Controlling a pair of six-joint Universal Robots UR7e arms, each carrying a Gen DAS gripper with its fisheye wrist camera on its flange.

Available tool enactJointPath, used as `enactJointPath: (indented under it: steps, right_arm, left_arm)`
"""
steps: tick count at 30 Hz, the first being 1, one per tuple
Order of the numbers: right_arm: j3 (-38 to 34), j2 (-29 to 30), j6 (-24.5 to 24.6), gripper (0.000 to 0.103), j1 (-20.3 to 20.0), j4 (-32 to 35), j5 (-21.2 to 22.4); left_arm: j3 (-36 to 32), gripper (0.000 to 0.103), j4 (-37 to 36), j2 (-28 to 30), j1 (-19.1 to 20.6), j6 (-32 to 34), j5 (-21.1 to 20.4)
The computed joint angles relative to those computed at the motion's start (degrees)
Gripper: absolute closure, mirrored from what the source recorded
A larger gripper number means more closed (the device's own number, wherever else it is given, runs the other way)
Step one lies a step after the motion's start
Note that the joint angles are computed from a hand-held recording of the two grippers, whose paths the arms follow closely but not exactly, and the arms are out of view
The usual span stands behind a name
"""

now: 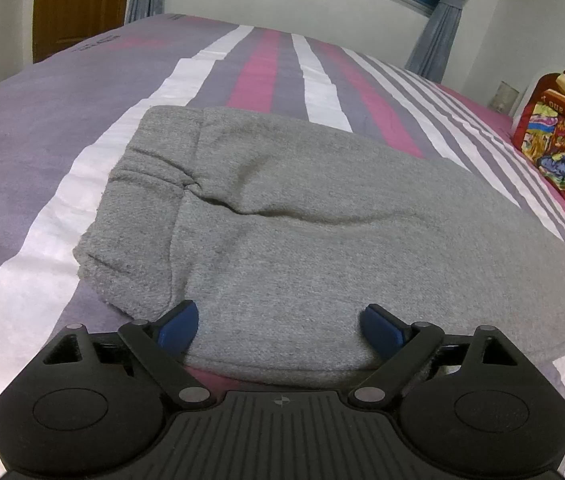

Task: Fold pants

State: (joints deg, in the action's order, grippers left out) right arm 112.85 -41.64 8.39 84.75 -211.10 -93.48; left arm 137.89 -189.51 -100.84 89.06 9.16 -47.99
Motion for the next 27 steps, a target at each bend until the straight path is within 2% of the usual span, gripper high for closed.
enactJointPath:
  steps: [7, 9, 12, 14, 16, 18, 21, 27]
  right_arm:
    - [1.6, -0.1, 1.2, 0.069, -0.3, -2.4, 0.1]
    - [1.1, 0.1, 1.1, 0.072, -0.5, -2.0, 0.0]
    - [1.2, 0.8, 0.4, 0.072, -0.1, -5.6, -0.5]
    - [0.6, 0.8, 0.0, 0.072, -0.2, -4.4, -0.1]
    - [-0.5, 0.9, -0.7, 0.077, 0.0, -2.2, -1.0]
    - [-1.1, 0.7, -1.6, 0.087, -0.1, -1.1, 0.5]
    - [-2.2, 0.3, -3.7, 0.092, 0.9, 1.4, -1.0]
    - [-0.8, -0.3, -4.0, 0.088, 0.8, 0.4, -1.5]
  left_arm:
    - [0.1, 0.014, -0.4, 0.2, 0.0, 0.1, -0.1]
    - [0.1, 0.014, -0.3, 0.1, 0.0, 0.2, -0.1]
    - [0.1, 0.014, -0.4, 0.1, 0.0, 0.2, -0.1]
    - [0.2, 0.013, -0.7, 0.2, 0.0, 0.3, -0.1]
    - [0.2, 0.013, -0.8, 0.3, 0.1, 0.4, -0.1]
    - [0.1, 0.012, -0.7, 0.3, 0.0, 0.4, 0.0]
    - [0.1, 0.012, -0.6, 0.3, 0.0, 0.4, 0.0]
    - [0.3, 0.011, -2.0, 0.9, 0.0, 0.6, 0.2]
